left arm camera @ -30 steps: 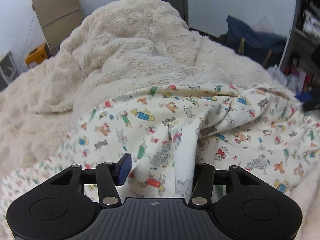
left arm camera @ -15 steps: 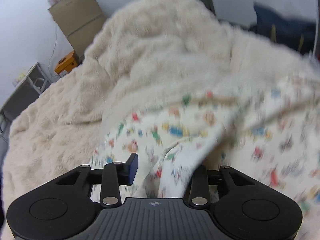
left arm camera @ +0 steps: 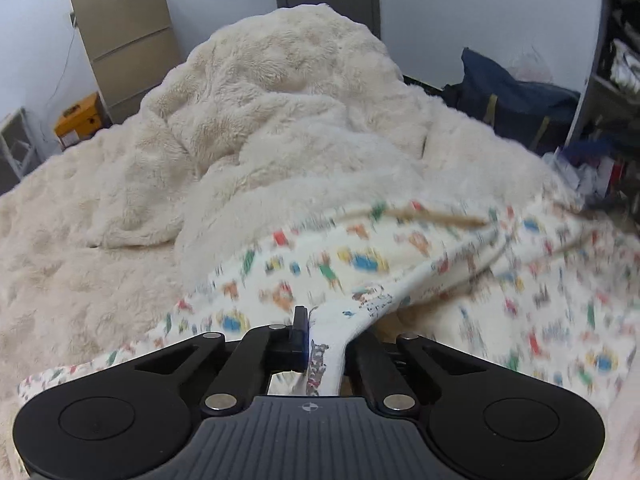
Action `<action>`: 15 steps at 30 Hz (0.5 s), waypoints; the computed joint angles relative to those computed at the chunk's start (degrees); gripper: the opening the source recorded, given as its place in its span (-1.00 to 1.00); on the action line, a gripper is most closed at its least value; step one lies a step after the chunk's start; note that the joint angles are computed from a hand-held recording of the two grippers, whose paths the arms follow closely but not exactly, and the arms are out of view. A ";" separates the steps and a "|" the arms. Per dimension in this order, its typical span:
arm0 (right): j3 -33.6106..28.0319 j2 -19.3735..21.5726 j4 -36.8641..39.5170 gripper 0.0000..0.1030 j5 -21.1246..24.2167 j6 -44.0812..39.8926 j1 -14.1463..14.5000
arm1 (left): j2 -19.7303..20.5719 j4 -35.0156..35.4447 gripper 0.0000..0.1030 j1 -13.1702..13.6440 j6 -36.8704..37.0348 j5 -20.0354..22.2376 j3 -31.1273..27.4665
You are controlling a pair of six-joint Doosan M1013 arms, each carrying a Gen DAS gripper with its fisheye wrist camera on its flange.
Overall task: Fold clothes
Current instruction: 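Grasp the cloth edge with the right tool while the left tool holds its edge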
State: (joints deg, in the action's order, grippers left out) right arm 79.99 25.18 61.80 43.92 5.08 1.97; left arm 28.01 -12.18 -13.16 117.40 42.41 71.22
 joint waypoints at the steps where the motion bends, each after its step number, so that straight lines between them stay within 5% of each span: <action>1: -1.70 1.19 -1.10 0.11 0.53 1.05 0.77 | 0.59 -0.14 -1.00 0.03 0.31 0.81 -1.12; 5: -8.64 6.00 -3.70 -0.05 5.04 7.61 2.41 | 4.96 -0.49 -0.97 0.34 2.32 7.77 -8.99; 6: -11.12 7.59 -4.94 -0.32 6.92 10.88 2.70 | 6.38 -0.41 -0.91 0.50 2.31 10.16 -11.22; 7: -12.88 8.65 -7.05 -0.93 7.26 15.23 3.03 | 7.20 0.04 -0.75 0.53 1.66 11.34 -12.44; 8: -14.62 9.70 -9.05 -0.98 7.65 19.55 3.31 | 7.94 1.56 -0.46 0.43 0.03 11.96 -13.29; 10: -16.16 10.77 -10.86 -0.99 6.73 25.31 3.42 | 9.45 4.49 -0.01 0.24 -3.16 13.27 -15.01; 12: -16.69 11.40 -13.10 -0.97 4.22 30.98 3.46 | 9.73 7.13 0.16 0.01 -7.26 12.11 -14.28; 15: -14.49 10.22 -18.23 -0.53 -0.94 31.92 4.37 | 9.76 8.81 0.47 0.12 -11.06 13.24 -13.65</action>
State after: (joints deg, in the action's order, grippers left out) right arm 65.50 35.39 43.57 42.98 37.00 6.34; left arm 37.77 -3.37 -13.03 106.35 55.65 57.57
